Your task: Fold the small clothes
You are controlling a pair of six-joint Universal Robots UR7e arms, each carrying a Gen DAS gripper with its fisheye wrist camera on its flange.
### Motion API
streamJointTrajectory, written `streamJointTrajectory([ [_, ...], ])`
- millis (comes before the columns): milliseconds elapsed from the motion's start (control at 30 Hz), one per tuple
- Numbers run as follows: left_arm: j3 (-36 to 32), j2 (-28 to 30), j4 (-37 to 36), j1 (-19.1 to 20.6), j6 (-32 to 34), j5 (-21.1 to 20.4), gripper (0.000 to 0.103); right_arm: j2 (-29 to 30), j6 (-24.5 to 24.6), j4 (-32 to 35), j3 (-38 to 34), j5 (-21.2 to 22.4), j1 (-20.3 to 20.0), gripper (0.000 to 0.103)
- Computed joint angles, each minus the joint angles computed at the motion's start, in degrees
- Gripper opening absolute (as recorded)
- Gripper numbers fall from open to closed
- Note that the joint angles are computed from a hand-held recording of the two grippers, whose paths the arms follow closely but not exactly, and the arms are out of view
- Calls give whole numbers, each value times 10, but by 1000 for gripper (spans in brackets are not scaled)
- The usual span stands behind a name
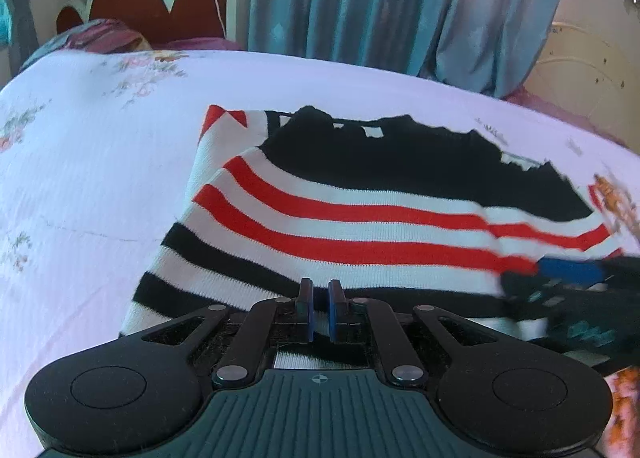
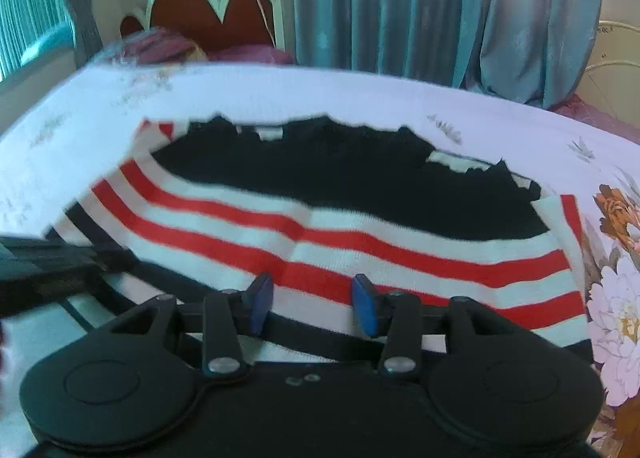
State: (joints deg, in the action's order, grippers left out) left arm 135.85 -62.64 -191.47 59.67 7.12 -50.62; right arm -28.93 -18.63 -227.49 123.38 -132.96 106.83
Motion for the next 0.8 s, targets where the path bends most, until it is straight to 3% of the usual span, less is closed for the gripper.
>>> streamJointTrajectory([
  [133,20,-62,53,9,-64,-27,10,-4,4,6,3,2,2,44],
  [167,24,-78,72,13,-84,-30,27,-7,6,5,6,5,3,45],
  [200,31,-98,91,15,-112,-27,58,-9,6,2,8,6,4,45],
  [267,54,-120,75,14,-141,-12,86,-10,-2,-8,8,8,7,46],
  [400,61,-148,92,43,-162,-54,86,-9,0,-13,4,12,12,46],
  [500,45,-135,88,83,-198,-103,86,-3,4,-8,-4,8,14,47],
  [633,29,-87,18,119,-218,-155,86,-2,17,-7,-9,2,16,48],
  [800,4,-26,-75,138,-206,-190,86,7,13,-19,-22,-15,12,48],
])
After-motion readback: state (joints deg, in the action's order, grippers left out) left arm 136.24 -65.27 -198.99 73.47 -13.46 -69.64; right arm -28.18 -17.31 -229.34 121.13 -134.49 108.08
